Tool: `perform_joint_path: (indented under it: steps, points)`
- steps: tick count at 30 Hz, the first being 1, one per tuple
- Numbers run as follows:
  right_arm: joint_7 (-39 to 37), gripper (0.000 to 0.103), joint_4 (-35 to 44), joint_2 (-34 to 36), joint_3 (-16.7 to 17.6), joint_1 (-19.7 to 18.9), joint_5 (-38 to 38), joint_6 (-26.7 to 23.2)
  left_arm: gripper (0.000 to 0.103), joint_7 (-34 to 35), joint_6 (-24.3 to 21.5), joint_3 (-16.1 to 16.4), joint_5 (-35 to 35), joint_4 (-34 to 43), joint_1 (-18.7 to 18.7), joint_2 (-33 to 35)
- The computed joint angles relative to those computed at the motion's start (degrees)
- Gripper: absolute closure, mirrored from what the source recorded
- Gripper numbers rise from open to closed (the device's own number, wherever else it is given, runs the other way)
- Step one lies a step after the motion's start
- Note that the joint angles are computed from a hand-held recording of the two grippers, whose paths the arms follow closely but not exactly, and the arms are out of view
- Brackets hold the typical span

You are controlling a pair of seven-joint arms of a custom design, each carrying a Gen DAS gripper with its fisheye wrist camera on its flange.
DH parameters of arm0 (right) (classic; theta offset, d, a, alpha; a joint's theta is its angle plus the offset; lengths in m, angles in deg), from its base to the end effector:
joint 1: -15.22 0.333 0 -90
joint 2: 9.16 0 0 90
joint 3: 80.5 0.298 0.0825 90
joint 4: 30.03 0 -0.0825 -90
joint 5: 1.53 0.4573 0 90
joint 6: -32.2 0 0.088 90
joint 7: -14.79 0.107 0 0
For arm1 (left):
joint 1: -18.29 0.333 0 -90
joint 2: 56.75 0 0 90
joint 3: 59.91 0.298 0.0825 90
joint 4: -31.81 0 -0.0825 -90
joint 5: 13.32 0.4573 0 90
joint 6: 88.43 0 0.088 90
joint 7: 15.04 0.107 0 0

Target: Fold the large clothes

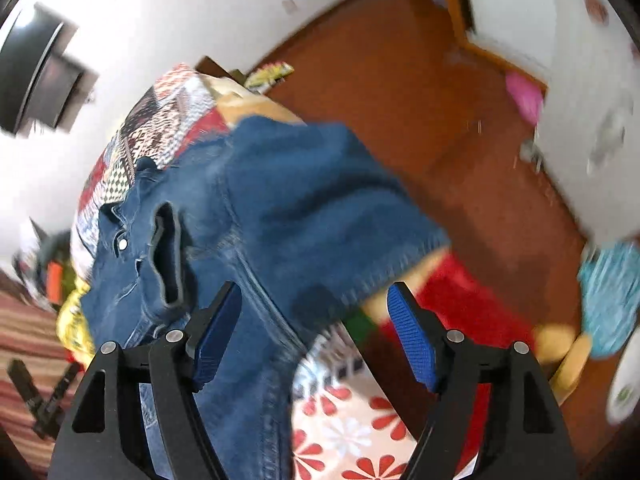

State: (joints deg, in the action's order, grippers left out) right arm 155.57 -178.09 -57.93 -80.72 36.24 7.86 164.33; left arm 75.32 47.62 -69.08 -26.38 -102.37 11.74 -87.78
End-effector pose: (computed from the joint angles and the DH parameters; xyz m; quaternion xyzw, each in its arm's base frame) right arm 0.3979 0.1546 0.5571 -0.4475 0.8454 0.0293 0.2900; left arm 0.4930 -0.1488 0.5615 -0.6195 0.7306 -0.2579 0.1258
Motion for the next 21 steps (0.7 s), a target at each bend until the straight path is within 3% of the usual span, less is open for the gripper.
perform_joint_path:
  steps: [6, 13, 15, 19, 21]
  points:
    - [2.1, 0.031, -4.9, -0.7, -2.4, 1.2, 6.1, 6.4, 0.021, -0.8, -0.6, 0.3, -0.9, -0.8, 0.0, -1.0]
    - [5.0, 0.035, 0.5, 7.8, -1.0, -2.9, 2.1, 5.2, 0.021, -2.1, -1.9, 0.5, -0.2, -2.4, 1.0, -2.5]
    - [6.4, 0.043, 2.0, 9.8, -0.4, -3.9, 1.0, 5.0, 0.021, -2.4, -2.1, 0.6, 0.0, -3.0, 1.3, -3.1]
    - [9.5, 0.079, 4.0, 10.5, 2.1, -5.8, -3.4, 3.0, 0.021, -2.5, -1.9, 1.0, 0.0, -3.7, 1.7, -3.9]
    - [10.7, 0.088, 5.0, 10.1, 3.4, -6.4, -6.2, 2.1, 0.021, -2.4, -1.8, 1.2, -0.1, -3.8, 1.8, -4.2]
